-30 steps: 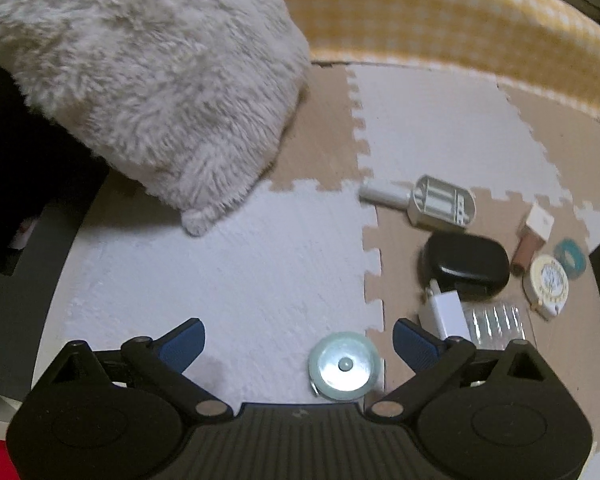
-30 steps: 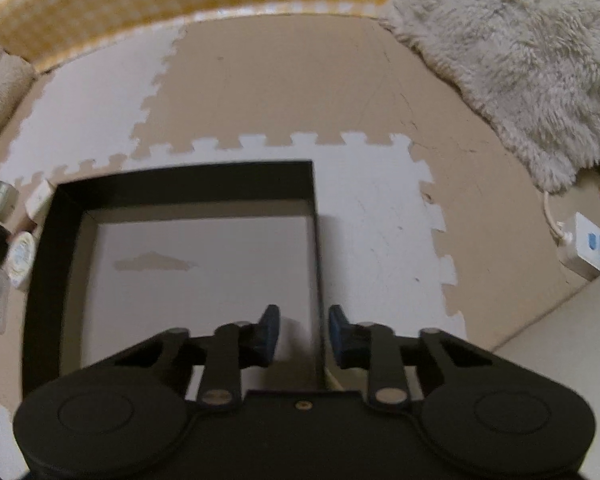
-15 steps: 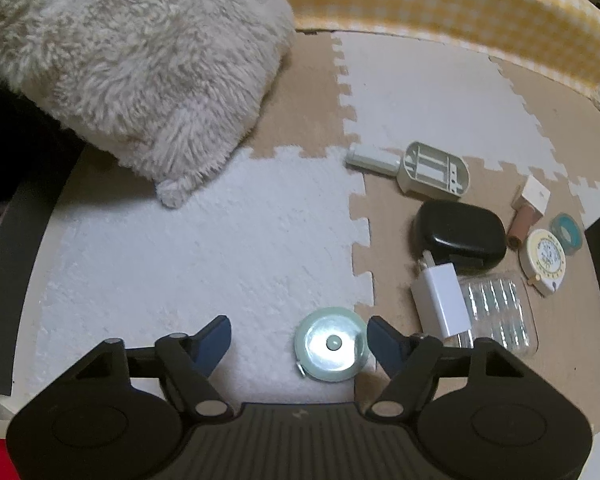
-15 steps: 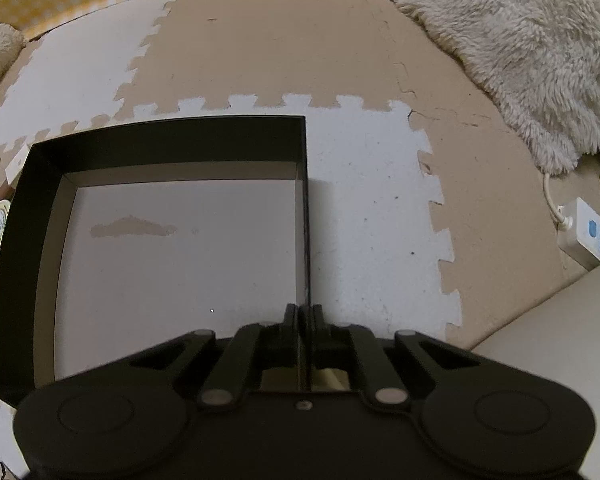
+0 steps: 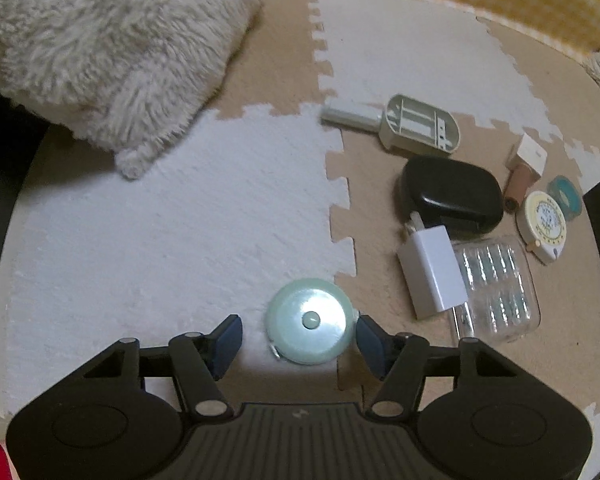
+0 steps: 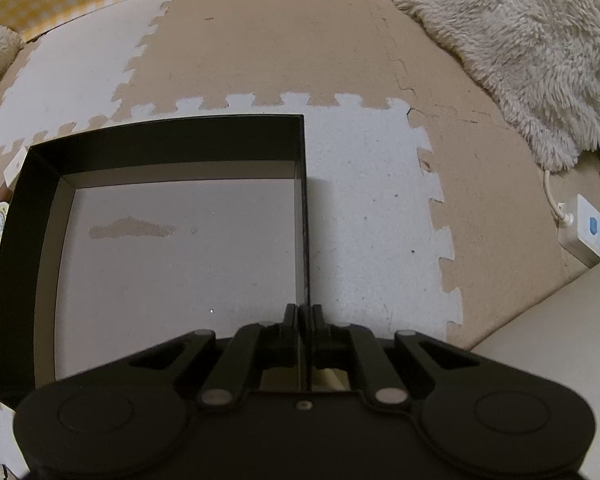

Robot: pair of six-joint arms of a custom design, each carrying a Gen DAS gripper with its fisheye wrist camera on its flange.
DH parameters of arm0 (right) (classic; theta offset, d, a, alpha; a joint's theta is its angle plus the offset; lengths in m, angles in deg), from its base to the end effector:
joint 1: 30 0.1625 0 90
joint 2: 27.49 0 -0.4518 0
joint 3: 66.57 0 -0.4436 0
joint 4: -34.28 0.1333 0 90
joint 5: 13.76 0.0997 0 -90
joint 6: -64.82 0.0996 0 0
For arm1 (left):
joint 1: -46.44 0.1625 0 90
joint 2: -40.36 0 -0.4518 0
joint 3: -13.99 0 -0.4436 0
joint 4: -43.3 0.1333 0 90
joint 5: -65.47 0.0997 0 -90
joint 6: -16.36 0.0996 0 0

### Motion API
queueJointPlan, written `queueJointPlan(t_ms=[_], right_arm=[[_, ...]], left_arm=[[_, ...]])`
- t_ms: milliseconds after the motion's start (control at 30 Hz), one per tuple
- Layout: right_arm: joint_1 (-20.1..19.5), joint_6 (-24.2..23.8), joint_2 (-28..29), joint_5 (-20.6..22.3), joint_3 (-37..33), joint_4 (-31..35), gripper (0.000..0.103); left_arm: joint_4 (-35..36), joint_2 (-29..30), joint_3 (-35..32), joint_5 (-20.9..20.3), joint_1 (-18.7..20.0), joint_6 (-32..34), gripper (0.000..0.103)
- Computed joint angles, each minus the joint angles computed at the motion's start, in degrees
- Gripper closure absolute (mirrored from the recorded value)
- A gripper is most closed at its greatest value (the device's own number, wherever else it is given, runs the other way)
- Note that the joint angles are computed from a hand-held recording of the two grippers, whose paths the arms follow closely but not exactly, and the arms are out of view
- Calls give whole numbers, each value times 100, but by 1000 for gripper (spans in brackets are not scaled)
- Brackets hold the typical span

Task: Organize rigid objects
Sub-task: 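Lower the left tool onto the mint-green tape measure and close it, then carry the mint-green tape measure into the black box and open the left tool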

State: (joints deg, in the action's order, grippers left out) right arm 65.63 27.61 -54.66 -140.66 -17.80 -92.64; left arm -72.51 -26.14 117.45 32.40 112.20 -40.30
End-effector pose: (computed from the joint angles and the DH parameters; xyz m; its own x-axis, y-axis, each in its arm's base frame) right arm 0.1645 -0.9199 0.1550 -0.5890 -0.5172 0.6210 -0.5660 0.8124 0.1398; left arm -0.0577 -0.6561 0.2375 -0.5734 -0.5430 -0.6134 -0.1387 0.8023 -0.5806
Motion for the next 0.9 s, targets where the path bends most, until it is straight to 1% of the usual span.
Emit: queueJointPlan(t_ms=[67,100,333,433,500,667,733,800,900], right_arm=[[0,24,2,7,-5,11,97],[-2,28,1,13,-6,13,97],[-10,61,1,36,-14,39,97],[-12,81,-5,49,-7,42,97],[-13,130,-1,57,-27,82,98],[-12,136,-1,50,-22,77,98],[-12,143,0,57,-27,84,98],[-10,144,4,51,-29,81,98],[-10,150,4,52,-27,80,98]], left_arm=[[-118,22,-13,-78,38,63,52],[-175,38,-21,-95,53,80,52],[-241,62,-35,19,5,9,53],[-809,22,94,142,-141,236,53],[-1346,65,164,153,-259,595,53],[-2766,447,139,6,-573,1940,53],[-3570,673,97,-147,-696,2724,53],[-4036,896,-11,-305,-801,3240,53],[-4535,1253,-289,-731,-882,3820,53]])
